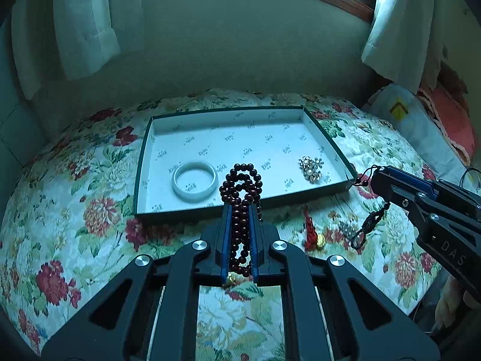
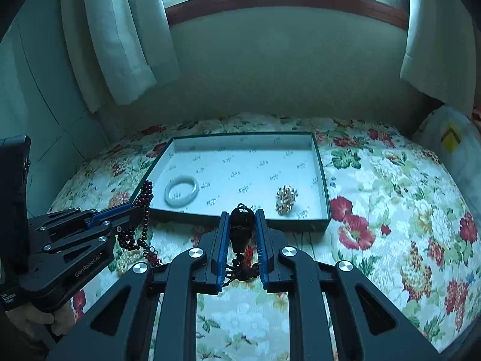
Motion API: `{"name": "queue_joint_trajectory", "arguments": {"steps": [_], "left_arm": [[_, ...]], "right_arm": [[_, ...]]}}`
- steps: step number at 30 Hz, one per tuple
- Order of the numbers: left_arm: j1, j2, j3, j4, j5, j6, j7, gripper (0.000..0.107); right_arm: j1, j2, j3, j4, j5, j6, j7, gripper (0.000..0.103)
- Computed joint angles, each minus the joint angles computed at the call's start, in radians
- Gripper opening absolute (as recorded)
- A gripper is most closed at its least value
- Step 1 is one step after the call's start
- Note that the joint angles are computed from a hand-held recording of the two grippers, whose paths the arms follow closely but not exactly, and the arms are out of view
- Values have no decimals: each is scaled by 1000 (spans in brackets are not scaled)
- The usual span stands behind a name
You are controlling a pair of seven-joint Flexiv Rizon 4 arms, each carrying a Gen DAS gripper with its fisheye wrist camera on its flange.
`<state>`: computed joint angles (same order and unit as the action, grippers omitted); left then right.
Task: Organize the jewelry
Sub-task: 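Carry the beads and pendant into the tray and open both grippers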
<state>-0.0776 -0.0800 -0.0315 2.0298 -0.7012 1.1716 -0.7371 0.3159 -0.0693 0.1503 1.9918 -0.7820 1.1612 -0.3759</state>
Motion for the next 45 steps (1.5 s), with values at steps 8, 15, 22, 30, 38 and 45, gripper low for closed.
{"name": "queue_joint_trajectory", "arguments": {"steps": [8, 15, 22, 30, 38, 45], "left_arm": [[15, -158, -53, -169, 32, 22, -52, 10], [16, -283, -60, -257, 163, 7, -145, 10], [24, -356, -59, -312, 269, -33, -226, 10], [36, -378, -72, -329, 303, -30, -249, 20], [40, -379, -70, -333, 310, -34, -269, 42], [65, -341, -95, -303, 262, -28, -237, 54]], "right_arm": [[-2, -138, -67, -140, -8, 70, -22, 17], [12, -262, -67, -212, 177, 27, -181, 17], [33, -327, -87, -234, 278, -2, -246, 17], [33, -352, -93, -250, 345, 2, -292, 18], [43, -339, -114, -242, 338, 3, -274, 29], [52, -295, -140, -209, 275, 46, -211, 36]]}}
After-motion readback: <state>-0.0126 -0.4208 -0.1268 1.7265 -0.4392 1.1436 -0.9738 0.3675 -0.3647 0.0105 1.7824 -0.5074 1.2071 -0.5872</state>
